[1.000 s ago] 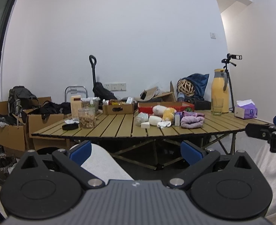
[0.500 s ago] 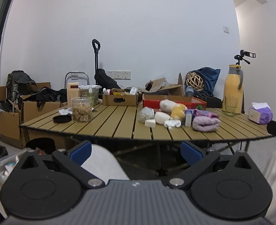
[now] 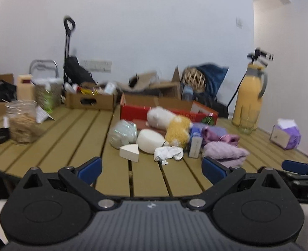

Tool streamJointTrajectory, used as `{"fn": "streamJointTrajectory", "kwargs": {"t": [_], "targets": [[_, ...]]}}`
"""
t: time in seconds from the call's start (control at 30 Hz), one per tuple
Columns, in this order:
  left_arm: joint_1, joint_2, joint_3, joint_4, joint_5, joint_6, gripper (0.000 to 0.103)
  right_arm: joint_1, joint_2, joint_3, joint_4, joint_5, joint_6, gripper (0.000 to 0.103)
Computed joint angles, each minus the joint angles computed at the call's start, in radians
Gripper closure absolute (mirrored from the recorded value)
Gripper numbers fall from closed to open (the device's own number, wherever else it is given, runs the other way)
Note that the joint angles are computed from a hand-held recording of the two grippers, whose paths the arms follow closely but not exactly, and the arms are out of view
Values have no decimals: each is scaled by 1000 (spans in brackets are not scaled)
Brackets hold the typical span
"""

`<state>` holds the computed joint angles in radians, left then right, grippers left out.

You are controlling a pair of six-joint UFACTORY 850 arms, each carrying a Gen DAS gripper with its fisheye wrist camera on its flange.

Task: Organize soft objects
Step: 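Grasp the white foam triangle with the left gripper while the right grasps the white cloth, then carry both items into the cardboard box and open both grippers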

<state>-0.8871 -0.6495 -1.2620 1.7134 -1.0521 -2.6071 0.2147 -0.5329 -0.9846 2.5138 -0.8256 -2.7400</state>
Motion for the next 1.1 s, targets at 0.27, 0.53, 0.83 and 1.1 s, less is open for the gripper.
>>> {"fn": "streamJointTrajectory", "kwargs": {"t": [0.27,0.53,0.83,1.1], "targets": [[132,-47,-100,-24,161,174,33,47,-147,-260,-218,108,218,59],[239,-110,-183,-86,319,253,40,165,-296,-532,-439,332,312,63],[242,-146,-169,38,241,182,72,232,-394,-692,-492,564,373,60],[240,-65,-42,266,208,-110,74,235,-291,-535,-218,486,158,91]]}}
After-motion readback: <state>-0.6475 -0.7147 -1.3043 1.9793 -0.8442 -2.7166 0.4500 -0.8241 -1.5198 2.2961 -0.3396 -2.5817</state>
